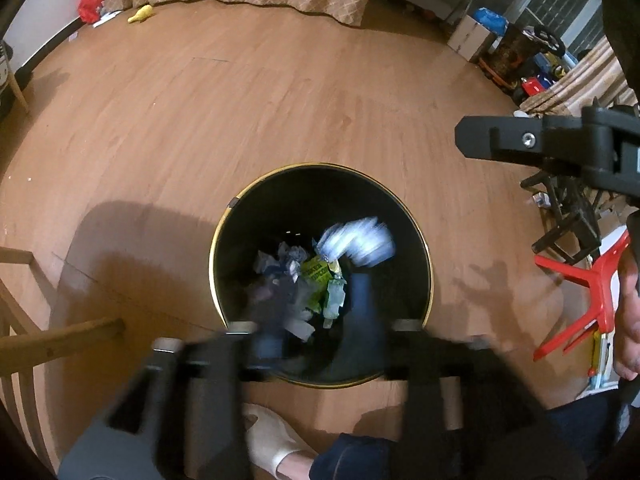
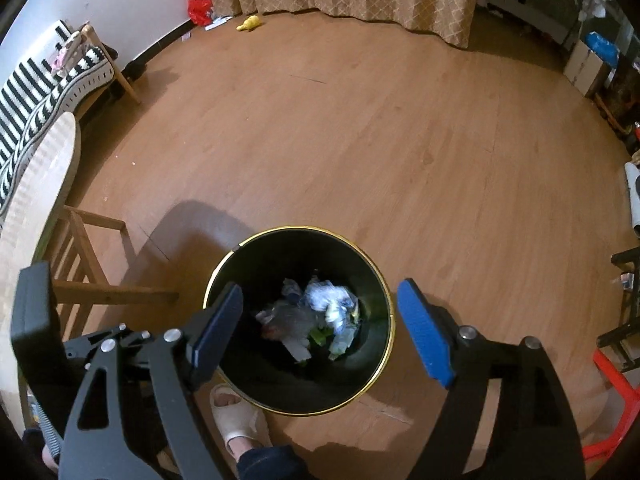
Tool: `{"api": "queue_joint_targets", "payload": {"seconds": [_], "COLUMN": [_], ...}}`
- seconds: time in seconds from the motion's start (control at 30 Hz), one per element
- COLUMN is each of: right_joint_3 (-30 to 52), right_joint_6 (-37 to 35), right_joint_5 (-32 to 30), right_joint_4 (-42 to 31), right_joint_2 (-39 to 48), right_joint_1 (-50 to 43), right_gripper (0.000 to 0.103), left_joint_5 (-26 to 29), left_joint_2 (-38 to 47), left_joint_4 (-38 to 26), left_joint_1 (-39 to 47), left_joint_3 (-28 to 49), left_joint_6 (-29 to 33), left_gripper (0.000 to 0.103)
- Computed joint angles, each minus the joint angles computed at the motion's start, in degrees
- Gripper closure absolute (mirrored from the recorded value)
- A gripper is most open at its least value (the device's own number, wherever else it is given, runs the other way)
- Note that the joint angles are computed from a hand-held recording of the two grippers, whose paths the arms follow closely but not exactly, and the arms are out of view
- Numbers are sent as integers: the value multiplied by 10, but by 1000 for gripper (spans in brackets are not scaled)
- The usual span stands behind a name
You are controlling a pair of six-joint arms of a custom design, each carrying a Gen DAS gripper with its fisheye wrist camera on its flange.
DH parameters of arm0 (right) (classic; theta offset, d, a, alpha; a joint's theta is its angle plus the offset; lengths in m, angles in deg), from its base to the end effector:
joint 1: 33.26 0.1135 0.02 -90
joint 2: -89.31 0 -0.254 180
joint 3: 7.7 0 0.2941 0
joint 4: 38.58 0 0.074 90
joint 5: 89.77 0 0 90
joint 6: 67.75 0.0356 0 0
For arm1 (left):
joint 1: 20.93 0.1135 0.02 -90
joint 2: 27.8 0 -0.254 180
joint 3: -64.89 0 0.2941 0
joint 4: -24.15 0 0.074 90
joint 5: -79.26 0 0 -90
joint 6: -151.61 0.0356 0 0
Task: Collect trash
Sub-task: 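Carry blister pack and blue paper to the bin and open both tools, then return both open tools to the remaining trash on the table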
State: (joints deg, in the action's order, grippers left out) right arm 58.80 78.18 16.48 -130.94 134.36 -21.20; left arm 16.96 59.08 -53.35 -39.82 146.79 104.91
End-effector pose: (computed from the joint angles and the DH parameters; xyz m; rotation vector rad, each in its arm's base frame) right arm 0.1484 0.0215 0.2986 1.0721 2.4882 -0.0660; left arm 0.2908 -0.1170 0.2370 1.5077 2.4106 -0.6456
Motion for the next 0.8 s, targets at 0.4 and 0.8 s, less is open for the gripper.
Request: {"api": "queue_joint_targets", "payload": {"seconds": [0.4,0.8], "right_joint_3": [80,334], "right_joint_6": [64,74], "right_joint_5": [74,140], "right_joint_4": [-17,53], "right_joint_2": [62,346], "right_joint_1": [86,219], "right_gripper": [20,19], "left_joint_5": [37,114], "left_joint_2": [-4,203], "left_joint_4": [-49,-196], "left_joint_1": [88,352], "left_joint_3": [76,469], "left_joint_6": [36,130], "left_gripper": [10,9]}}
